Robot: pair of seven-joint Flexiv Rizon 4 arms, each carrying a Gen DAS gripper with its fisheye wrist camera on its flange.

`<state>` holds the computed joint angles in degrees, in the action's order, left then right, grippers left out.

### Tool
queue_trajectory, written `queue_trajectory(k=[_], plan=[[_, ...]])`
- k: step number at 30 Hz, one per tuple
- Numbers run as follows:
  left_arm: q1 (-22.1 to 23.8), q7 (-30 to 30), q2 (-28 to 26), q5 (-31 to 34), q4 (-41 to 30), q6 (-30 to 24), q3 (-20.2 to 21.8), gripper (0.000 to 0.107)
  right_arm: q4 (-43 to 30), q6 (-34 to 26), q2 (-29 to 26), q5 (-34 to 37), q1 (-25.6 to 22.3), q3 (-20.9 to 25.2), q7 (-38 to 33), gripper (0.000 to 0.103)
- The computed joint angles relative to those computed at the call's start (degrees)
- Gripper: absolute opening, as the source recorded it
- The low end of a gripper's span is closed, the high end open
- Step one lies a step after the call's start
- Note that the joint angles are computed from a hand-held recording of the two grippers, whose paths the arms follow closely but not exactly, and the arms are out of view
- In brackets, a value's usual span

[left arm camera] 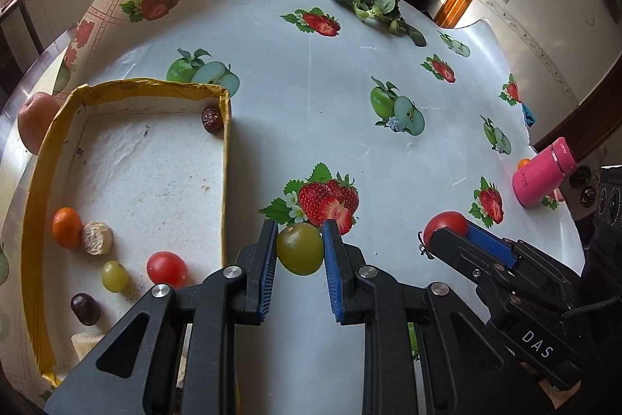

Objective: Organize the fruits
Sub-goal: 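Carry the green grape and red tomato over the tray with both tools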

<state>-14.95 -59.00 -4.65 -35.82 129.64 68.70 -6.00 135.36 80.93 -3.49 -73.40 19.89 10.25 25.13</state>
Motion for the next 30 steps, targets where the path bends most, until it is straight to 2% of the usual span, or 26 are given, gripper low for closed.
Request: queue_trajectory(k=[14,30], plan=[[1.9,3.5,4.7,-3.0,3.4,-0.6,3.4,0.02,-8.8,-3.2,-5.1,5.9,7.8,1.0,-7.5,0.032],[5.1,5.2,4.1,-3.8,3.4,-1.0,5.1,0.02,-15.2,-3.0,-11.4,11.0,14.0,-1.8,-13.6,0.032]])
